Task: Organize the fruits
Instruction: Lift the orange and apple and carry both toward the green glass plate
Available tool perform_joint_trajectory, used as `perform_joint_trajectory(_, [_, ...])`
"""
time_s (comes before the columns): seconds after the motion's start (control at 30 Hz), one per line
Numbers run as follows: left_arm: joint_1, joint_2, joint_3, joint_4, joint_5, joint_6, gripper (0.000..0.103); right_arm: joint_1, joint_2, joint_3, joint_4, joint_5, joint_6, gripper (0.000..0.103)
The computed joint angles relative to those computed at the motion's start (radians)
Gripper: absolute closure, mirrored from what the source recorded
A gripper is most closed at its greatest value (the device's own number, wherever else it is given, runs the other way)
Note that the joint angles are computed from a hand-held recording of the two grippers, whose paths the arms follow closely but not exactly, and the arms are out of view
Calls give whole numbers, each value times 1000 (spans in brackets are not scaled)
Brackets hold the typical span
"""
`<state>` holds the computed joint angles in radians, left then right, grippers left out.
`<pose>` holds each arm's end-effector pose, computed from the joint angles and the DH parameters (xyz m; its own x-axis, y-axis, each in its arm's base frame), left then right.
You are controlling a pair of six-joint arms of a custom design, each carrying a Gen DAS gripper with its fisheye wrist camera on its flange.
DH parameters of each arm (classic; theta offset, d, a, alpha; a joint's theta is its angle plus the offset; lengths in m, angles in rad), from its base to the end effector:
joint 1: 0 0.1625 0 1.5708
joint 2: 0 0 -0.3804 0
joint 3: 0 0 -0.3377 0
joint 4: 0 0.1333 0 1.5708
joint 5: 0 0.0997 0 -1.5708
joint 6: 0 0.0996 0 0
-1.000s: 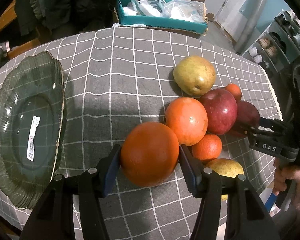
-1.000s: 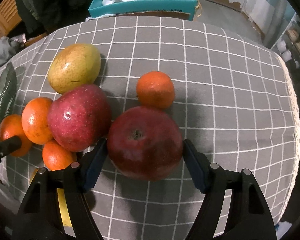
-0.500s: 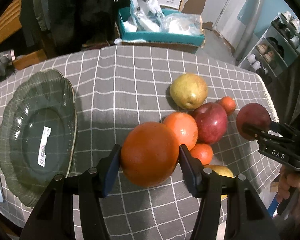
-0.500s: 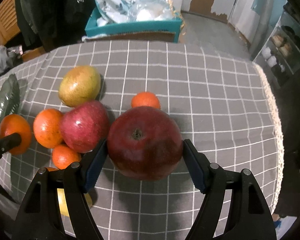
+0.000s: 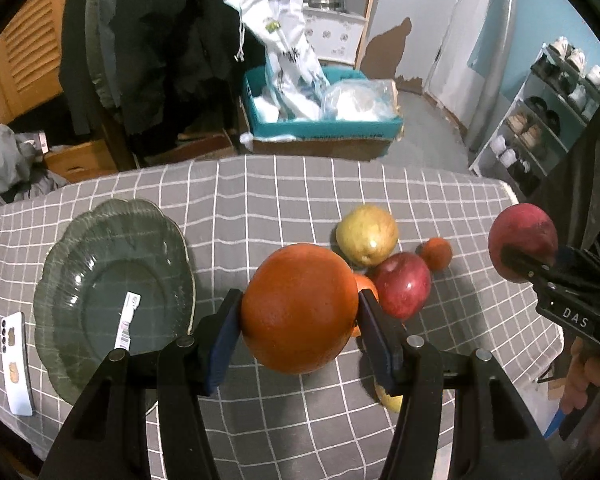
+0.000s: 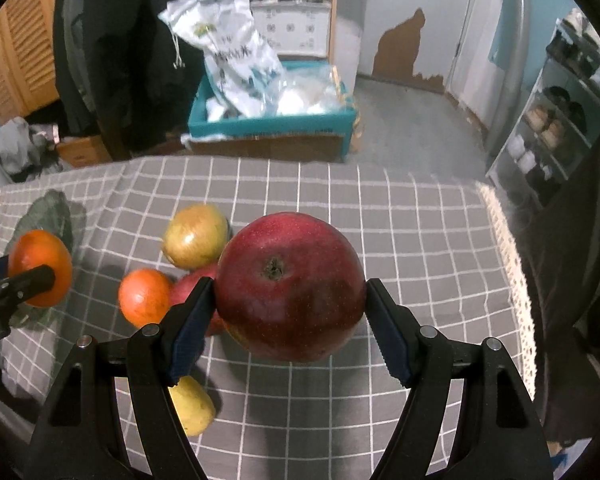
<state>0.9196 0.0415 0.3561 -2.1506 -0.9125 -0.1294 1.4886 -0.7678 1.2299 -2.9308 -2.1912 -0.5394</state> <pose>-0.3327 -0.7570 -0.0435 -0.7674 0.2871 -0.5732 0.5013 0.8261 -0.2573 0.0175 -0.7053 0.3036 -0.6900 0.1271 0.7126 -0.3534 0.8000 -0.4849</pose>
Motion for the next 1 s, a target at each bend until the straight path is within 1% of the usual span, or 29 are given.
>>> perform_joint_trajectory(0.13, [-11, -34, 63, -64, 21, 20, 44, 19, -15, 17, -42, 15, -16, 28])
perform_joint_trajectory(0.3, [-18, -73, 125, -130, 30, 35, 44, 45, -26, 24, -90, 24, -50, 28])
perform_joint_trajectory(0.6, [-33, -135, 223, -240, 51, 65, 44, 71, -38, 34, -144, 46, -64, 28])
perform_joint_trajectory(1.0, [-31, -184, 288, -308, 61, 69, 44, 97, -26, 18, -149, 61, -72, 28])
